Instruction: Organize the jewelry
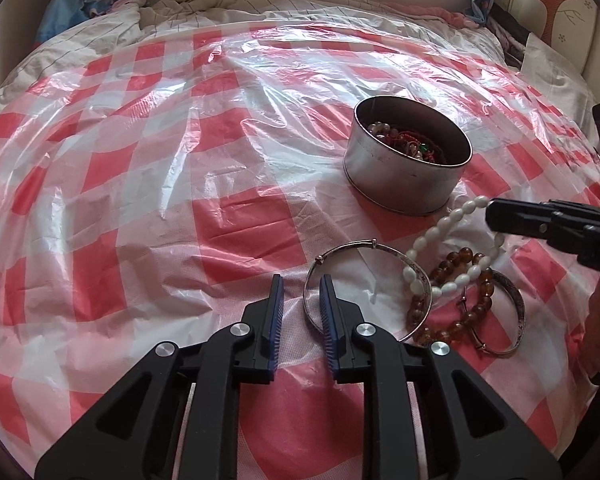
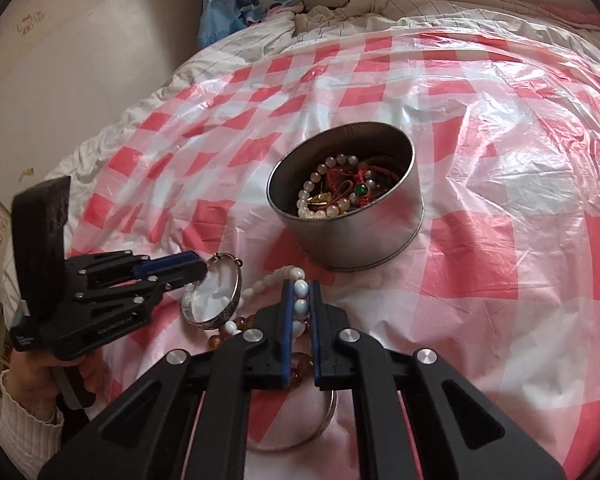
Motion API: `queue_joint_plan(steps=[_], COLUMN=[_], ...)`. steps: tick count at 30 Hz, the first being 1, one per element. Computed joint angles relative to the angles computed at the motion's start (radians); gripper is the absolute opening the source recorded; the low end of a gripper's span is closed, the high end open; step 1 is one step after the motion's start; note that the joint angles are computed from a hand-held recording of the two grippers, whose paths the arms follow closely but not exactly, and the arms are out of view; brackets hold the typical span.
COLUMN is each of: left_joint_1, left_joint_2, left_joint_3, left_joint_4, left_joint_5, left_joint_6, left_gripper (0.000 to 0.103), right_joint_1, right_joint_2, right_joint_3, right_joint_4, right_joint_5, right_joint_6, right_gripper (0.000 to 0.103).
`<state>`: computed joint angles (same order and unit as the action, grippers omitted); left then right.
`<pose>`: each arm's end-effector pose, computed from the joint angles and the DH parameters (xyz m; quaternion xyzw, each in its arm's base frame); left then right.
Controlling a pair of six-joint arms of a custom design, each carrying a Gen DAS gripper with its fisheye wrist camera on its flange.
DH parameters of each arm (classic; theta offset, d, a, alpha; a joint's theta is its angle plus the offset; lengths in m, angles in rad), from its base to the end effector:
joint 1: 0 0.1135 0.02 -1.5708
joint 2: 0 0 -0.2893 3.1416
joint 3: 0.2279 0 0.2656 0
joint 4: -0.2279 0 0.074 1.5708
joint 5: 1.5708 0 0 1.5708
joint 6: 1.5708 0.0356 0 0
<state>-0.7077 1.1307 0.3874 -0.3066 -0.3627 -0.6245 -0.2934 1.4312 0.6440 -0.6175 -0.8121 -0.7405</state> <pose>0.1459 -0.1082 0.1513 -0.0069 0.9515 -0.0195 0.3068 0.2192 -0.0392 0.1619 -0.2349 0.8855 0.3045 0.2608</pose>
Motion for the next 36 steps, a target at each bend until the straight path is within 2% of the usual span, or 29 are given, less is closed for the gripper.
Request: queue_joint_plan(steps=[4,6,8,13,14,15,16,20,26,27,28,29,30,31,33,36], left_joint_1=[-0.007,-0.011,-0.012,-0.016,-0.019,-0.02,-0.023,-0.042,-0.075,-0.077,-0.086,-0.094,-0.097,-0.096,-0.084,-0.069], left_joint_2=[0.009,0.011,0.011,0.017,0.019,0.023,0.028,0.052,0.088,0.087,0.089,0.091,0.089,0.083,0.069,0.065], left_joint_3=[0.003,0.003,0.003,0.002,0.003,0.004,0.006,0.014,0.034,0.034,0.039,0.042,0.042,0.041,0.036,0.033], left_joint_4=[0.002,0.004,0.003,0.006,0.006,0.008,0.009,0.009,-0.003,0.005,0.006,0.006,0.007,0.006,0.002,-0.003], left_joint_5=[-0.001,-0.002,-0.006,-0.011,-0.014,-0.015,-0.017,-0.038,-0.074,-0.057,-0.046,-0.042,-0.031,-0.025,-0.018,-0.032], left_joint_6=[0.002,0.0,-0.002,-0.007,-0.006,-0.004,-0.003,-0.009,-0.01,0.009,0.023,0.038,0.048,0.048,0.04,0.022], left_gripper=[0.025,0.029,0.033,0.042,0.043,0.044,0.046,0.046,0.043,0.03,0.022,0.018,0.014,0.013,0.013,0.018], right_joint_1=[-0.113,-0.173,-0.219,-0.264,-0.267,-0.273,-0.272,-0.234,-0.176,-0.165,-0.15,-0.15,-0.134,-0.12,-0.12,-0.149], right_joint_2=[-0.022,-0.021,-0.006,0.051,0.053,0.05,0.039,-0.003,-0.035,-0.046,-0.06,-0.06,-0.069,-0.081,-0.1,-0.086], right_joint_3=[0.039,0.045,0.048,0.044,0.043,0.038,0.03,-0.011,-0.069,-0.082,-0.095,-0.095,-0.103,-0.111,-0.119,-0.103], right_joint_4=[-0.117,-0.129,-0.107,0.013,0.026,0.034,0.04,0.087,0.194,0.209,0.214,0.214,0.207,0.199,0.18,0.182], right_joint_5=[-0.043,-0.027,0.017,0.127,0.126,0.111,0.107,0.142,0.228,0.243,0.259,0.259,0.273,0.29,0.295,0.28], right_joint_6=[-0.084,-0.113,-0.123,-0.056,-0.043,-0.048,-0.051,-0.05,-0.012,-0.012,-0.022,-0.022,-0.045,-0.065,-0.095,-0.081], right_gripper=[0.008,0.008,0.008,0.009,0.023,0.045,0.054,0.059,0.059,0.059,0.057,0.051,0.032,0.022,0.014,0.013])
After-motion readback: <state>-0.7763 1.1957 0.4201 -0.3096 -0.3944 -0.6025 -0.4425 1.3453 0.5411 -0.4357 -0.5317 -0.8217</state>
